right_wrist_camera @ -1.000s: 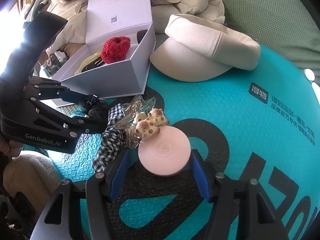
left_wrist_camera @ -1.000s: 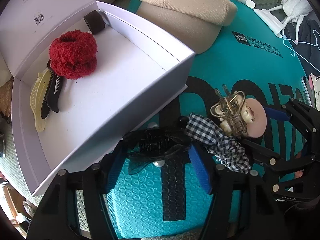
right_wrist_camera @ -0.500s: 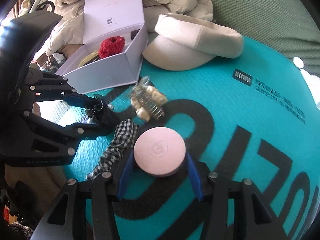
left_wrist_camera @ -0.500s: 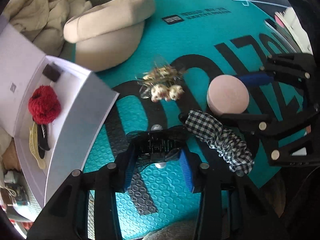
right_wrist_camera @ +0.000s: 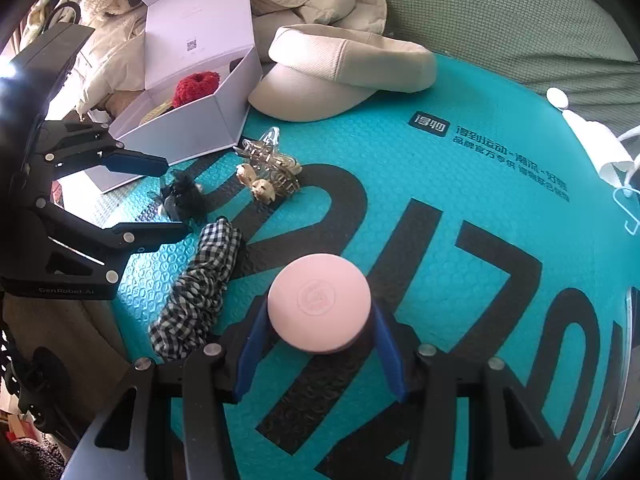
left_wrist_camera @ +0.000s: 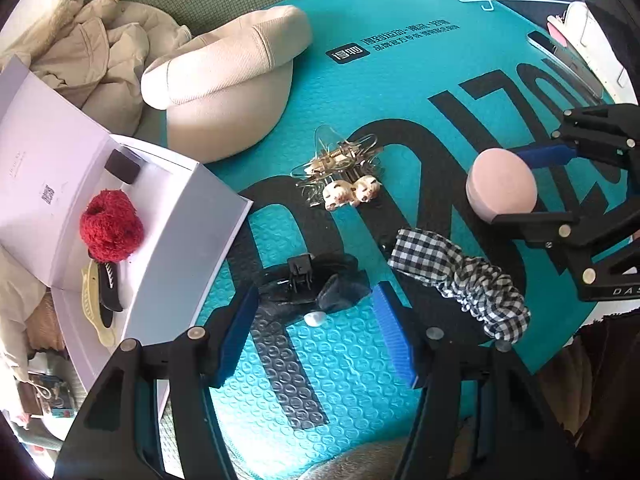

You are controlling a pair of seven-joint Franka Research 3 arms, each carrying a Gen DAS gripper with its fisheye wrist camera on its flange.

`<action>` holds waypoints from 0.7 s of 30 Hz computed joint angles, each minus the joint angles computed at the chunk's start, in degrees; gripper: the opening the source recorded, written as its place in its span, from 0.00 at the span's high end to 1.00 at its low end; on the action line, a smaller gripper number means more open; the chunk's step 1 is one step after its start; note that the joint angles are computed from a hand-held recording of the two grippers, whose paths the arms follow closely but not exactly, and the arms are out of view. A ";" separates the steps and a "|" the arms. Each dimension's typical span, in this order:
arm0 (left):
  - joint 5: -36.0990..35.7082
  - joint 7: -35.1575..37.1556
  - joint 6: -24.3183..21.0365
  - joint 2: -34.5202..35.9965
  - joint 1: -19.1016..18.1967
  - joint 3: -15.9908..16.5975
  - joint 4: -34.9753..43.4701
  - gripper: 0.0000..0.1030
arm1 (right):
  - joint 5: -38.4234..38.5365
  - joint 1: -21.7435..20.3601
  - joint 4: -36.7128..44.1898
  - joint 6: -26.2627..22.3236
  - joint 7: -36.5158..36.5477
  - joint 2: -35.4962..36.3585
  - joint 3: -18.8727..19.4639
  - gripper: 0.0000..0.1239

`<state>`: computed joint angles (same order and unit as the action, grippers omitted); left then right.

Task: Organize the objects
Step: 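Grasp the black bow clip with the left tool while the right tool grasps the pink compact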

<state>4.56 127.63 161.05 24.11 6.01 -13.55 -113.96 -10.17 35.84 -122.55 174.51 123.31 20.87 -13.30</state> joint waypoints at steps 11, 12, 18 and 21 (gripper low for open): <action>-6.25 2.42 -7.11 4.12 2.24 -1.47 6.41 0.43 | 6.40 -3.16 -1.29 4.59 -5.73 0.17 3.54 0.53; -6.16 2.32 -7.53 4.34 2.03 -1.25 6.76 0.43 | 7.29 -3.64 -1.23 5.04 -6.83 0.37 4.19 0.49; -6.79 1.77 -10.36 6.43 1.87 -0.88 10.02 0.43 | 10.55 0.49 -1.07 6.88 -9.25 1.41 0.67 0.44; -8.19 1.17 -9.98 6.49 2.36 -1.08 10.32 0.43 | 13.04 -0.45 -1.56 8.04 -11.47 1.26 1.96 0.44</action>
